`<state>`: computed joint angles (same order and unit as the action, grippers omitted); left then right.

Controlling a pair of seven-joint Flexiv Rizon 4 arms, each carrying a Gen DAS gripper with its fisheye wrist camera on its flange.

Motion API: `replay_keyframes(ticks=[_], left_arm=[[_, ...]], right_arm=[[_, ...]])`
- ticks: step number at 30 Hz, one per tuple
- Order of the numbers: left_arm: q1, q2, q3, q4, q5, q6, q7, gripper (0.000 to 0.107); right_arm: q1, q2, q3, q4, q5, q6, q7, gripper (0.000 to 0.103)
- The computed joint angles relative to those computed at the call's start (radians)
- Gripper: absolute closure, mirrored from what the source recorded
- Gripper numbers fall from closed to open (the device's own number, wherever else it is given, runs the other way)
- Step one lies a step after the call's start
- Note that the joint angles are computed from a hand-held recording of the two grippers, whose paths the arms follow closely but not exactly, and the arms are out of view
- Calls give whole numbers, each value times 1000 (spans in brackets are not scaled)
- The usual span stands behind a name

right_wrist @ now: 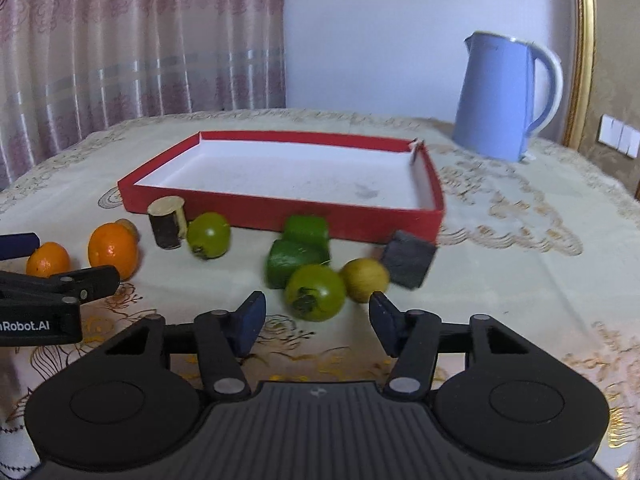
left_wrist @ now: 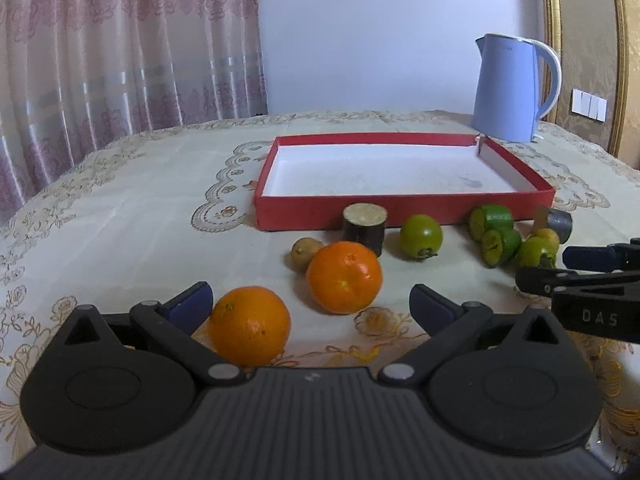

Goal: Organize fruits
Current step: 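Grasp the small green fruit with the right gripper, then carry the green fruit into the red tray and open the right gripper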

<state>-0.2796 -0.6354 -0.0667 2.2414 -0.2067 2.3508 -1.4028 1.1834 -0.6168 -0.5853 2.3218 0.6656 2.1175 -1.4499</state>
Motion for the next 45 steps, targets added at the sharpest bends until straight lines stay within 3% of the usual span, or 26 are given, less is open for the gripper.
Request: replay_keyframes(ticks=[5,7,11,17,24,32,37,41,45], left_arm=[[22,-8,-4,6,38,20,-7,4],[26,-16,-1,7,56,36,1,4],[44,-26,-8,6,61,43,-11,4],[163,-13,-78,-4,164,-60,-112,4],[67,6,-8,-32,81,-136,-62,4],[58,-17,-3,-95,82,-192,6,4],[144,-30,-65,-106,164,-194,-27,4],[162,-31,-75,-109,188,-199,-43,4],[154,-32,-67,-112,188,-198,-44,4]], right_arm=[[-20,-12,8,-27,-18,-15,11,51],[15,-34,-36,-40,-8,-48,18,52],[55,-85,-97,-39,-17,-60,74,69],[23,-77,-72,-23,-59,-26,122,70],[8,-49,-44,-11,-40,23,86,70],[72,-68,-172,-68,63,31,-60,70],[32,-152,-264,-179,23,-101,-42,70],[-86,-145,-225,-270,-92,-254,24,70],[-116,-189,-239,-315,-175,-345,84,70]])
